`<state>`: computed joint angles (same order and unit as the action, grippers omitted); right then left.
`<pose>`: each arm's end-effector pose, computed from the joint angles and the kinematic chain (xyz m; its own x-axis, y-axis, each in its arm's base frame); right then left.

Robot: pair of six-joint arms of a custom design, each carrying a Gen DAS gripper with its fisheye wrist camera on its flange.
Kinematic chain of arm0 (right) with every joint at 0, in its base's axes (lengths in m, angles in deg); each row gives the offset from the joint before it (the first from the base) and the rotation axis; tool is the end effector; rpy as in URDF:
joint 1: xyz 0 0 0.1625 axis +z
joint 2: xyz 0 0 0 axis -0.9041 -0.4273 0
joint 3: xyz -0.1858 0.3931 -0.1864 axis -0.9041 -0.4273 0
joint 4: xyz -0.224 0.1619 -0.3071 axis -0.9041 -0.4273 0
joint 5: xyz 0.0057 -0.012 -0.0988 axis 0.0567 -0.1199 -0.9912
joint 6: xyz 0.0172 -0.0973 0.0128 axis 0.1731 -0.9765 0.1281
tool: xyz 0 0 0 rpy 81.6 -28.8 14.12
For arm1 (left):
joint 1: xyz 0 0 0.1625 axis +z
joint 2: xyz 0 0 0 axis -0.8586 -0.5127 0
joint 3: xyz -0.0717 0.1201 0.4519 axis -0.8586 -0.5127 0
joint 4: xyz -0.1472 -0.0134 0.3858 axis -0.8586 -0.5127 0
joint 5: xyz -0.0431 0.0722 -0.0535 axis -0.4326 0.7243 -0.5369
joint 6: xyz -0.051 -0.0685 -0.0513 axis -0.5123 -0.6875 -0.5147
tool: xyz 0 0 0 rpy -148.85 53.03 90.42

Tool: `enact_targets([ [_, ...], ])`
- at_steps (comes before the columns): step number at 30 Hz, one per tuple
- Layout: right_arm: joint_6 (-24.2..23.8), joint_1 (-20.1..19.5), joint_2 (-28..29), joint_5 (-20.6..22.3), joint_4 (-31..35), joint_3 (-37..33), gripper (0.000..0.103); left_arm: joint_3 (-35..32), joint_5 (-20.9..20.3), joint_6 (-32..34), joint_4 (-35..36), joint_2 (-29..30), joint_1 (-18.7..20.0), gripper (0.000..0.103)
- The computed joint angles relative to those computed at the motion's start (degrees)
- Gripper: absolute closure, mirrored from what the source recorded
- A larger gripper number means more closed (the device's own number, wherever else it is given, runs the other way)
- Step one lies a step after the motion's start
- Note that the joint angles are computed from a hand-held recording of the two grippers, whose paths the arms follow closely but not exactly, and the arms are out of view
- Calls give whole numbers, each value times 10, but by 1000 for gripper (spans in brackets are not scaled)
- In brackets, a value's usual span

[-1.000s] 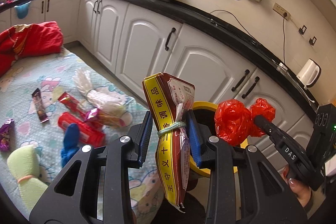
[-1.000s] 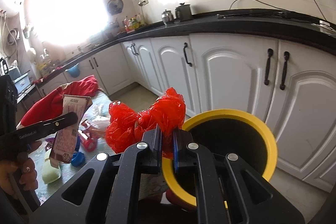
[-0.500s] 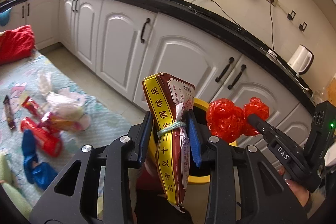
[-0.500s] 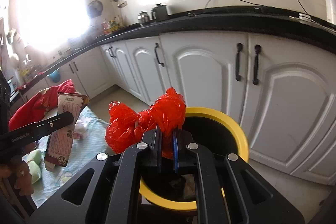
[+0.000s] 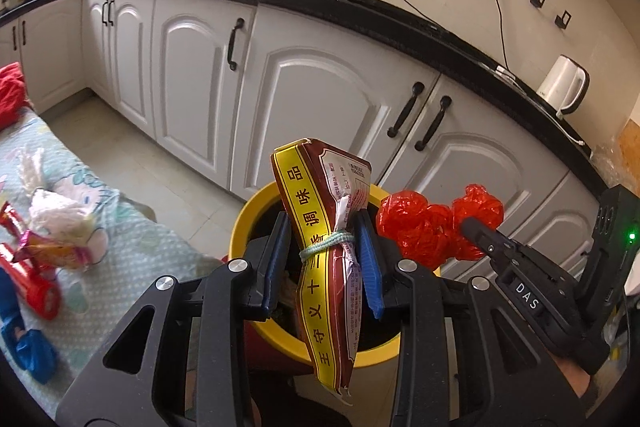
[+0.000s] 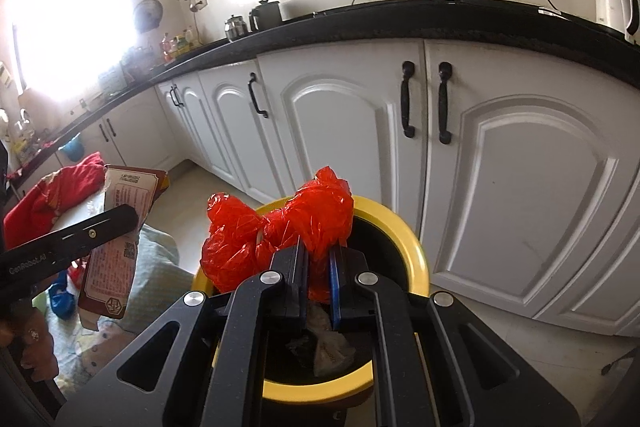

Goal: Collect trash
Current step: 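Open the right tool into the bin while left tool releases the seasoning packet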

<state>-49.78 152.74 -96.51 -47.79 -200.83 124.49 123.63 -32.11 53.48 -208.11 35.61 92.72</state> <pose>0.0688 -0.3147 0.3058 -0.7629 0.4094 0.5004 -0.3099 0.4477 -0.8388 -0.3870 -0.4581 0.0035 -0.6877 0.6619 -0.2982 0.7255 0.6102 -0.3185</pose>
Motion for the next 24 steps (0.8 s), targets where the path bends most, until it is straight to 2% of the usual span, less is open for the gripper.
enact_targets([
  [14, 8, -34, 16, -7, 9, 3, 95, -31, -26, 1, 23, 37, 15, 77],
  [18, 22, -41, 13, -3, 26, 3, 90, -36, -35, -4, 32, 40, 22, 76],
  [20, 24, -45, 12, -3, 31, 3, 88, -37, -35, -7, 37, 40, 25, 69],
  [22, 30, -47, 11, -2, 31, 4, 78, -35, -33, -7, 35, 39, 25, 66],
  [24, 33, -50, 9, 0, 33, 4, 76, -32, -29, -9, 32, 36, 26, 65],
])
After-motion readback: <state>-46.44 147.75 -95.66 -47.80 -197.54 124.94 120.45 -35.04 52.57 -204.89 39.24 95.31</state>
